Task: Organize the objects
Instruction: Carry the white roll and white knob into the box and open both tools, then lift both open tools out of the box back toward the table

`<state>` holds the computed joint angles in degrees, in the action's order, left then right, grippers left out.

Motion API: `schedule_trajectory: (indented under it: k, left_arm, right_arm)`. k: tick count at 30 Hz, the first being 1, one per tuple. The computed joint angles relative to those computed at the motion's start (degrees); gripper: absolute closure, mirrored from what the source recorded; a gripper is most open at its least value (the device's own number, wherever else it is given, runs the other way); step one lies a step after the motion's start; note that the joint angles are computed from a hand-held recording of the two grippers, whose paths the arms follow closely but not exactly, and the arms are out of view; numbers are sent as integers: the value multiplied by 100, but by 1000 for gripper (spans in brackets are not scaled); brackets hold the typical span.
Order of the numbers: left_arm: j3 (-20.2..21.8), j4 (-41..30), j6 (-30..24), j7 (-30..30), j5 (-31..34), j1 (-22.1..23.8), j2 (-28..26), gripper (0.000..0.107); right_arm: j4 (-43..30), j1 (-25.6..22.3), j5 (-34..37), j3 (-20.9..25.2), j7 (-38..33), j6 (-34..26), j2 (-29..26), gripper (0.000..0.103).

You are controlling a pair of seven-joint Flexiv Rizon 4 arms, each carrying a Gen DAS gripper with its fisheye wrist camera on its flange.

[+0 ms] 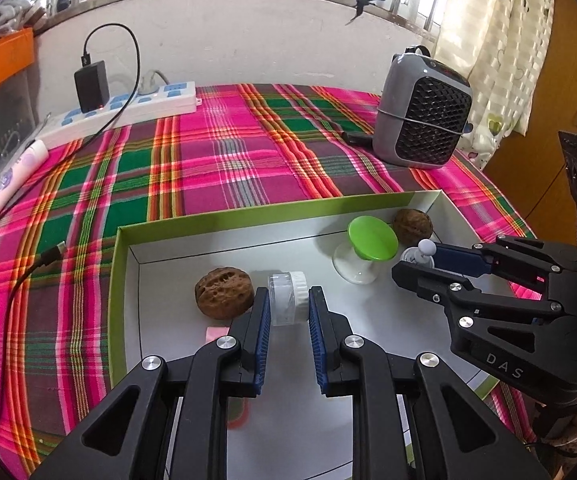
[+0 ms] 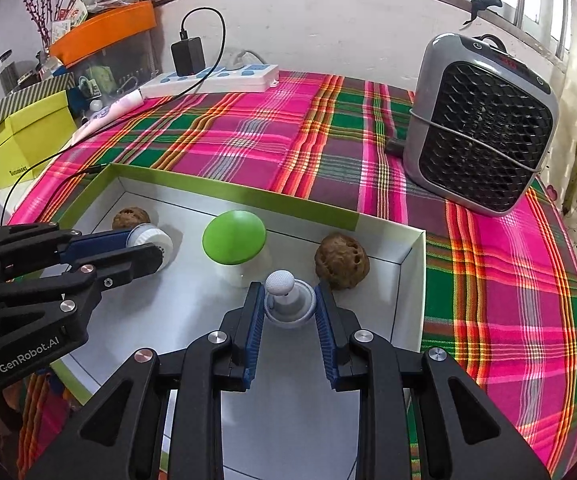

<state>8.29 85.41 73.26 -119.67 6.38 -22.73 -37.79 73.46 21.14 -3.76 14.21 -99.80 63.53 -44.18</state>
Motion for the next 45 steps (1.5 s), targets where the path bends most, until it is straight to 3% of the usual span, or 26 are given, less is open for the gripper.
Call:
schedule_trajectory:
  k: [9, 16, 23, 36, 45]
  left_arm:
    - [29, -38, -79, -56, 54, -25, -16, 88]
    - [32, 1, -74, -115, 93, -23, 20, 85]
    - [125, 74, -60, -271, 212, -116, 111, 72]
    - [473, 279, -130, -1102, 880, -479, 465, 62]
    - [638, 416, -353, -1956, 1797, -809, 845, 62]
  right_arm:
    - [2, -13, 39, 10, 0, 18, 6, 76]
    - [-23, -71, 179, 96, -11, -28, 5, 69]
    - [95, -79, 246, 105, 18, 110, 71, 61]
    - [589, -226, 393, 231, 99, 528, 410, 54]
    - [1239, -330, 455, 332, 151, 972, 827, 51]
